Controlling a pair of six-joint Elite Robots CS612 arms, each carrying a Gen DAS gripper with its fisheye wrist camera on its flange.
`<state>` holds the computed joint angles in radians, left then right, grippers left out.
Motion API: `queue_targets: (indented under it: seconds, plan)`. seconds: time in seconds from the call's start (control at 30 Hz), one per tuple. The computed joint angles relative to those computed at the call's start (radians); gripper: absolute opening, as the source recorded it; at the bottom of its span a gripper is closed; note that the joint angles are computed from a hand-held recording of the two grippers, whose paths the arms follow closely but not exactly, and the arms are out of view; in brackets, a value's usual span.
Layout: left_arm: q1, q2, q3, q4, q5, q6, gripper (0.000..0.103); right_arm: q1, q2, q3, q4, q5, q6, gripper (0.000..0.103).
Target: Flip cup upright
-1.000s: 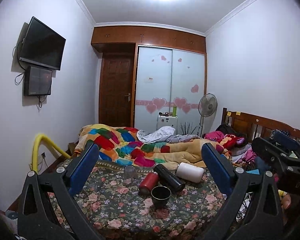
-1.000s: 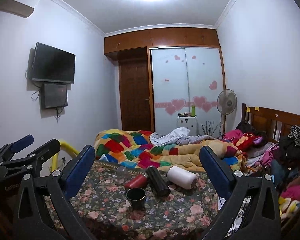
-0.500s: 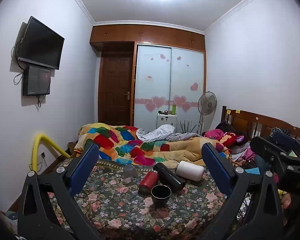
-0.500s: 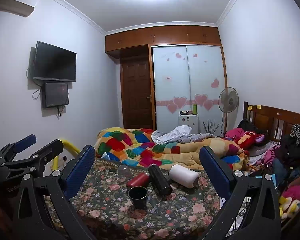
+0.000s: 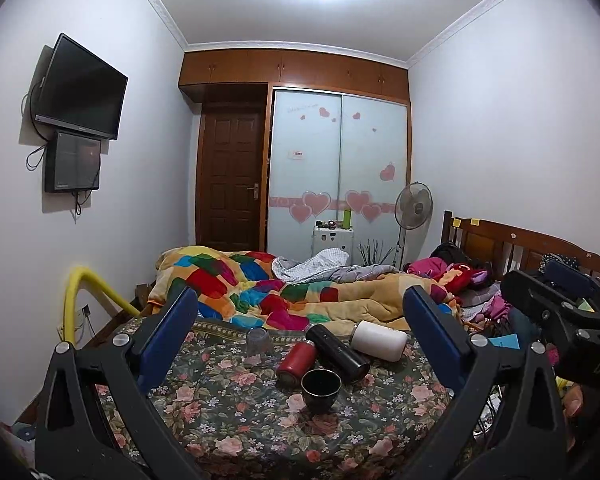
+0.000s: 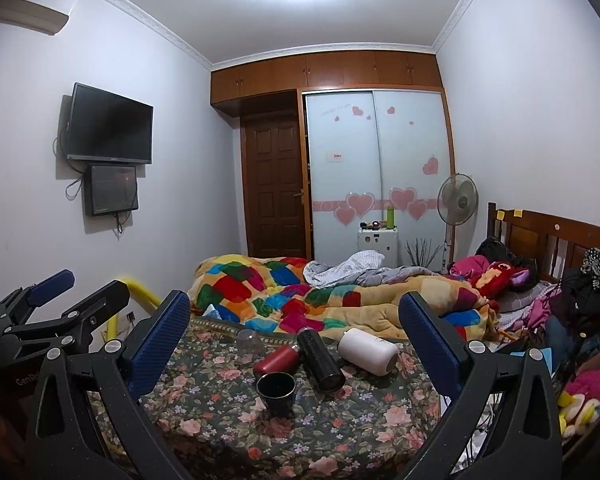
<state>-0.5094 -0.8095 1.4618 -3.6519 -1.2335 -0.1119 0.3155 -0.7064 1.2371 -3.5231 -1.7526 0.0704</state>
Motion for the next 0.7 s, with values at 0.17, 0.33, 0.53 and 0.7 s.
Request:
queue_targets:
  seconds: [0.17,0.33,0.53,0.7]
  plan:
    - [0.0,-0.002,0.003,-0.001,0.0,0.001,0.103,0.0,0.0,0.0,-0.001,-0.003,-0.001,0.103]
    - [-0.001,-0.003,0.004,-0.003,0.004,0.007,0.103,0.003,0.0,-0.004,0.001,-0.011,-0.003,0.103]
    - [-0.002,-0.003,0.004,-0.002,0.0,0.009,0.103,0.004,-0.003,-0.005,0.012,-0.015,0.005,0.103]
    - [-0.002,-0.005,0.006,0.0,0.0,0.007,0.103,0.004,-0.004,-0.003,0.01,-0.017,0.008,0.103]
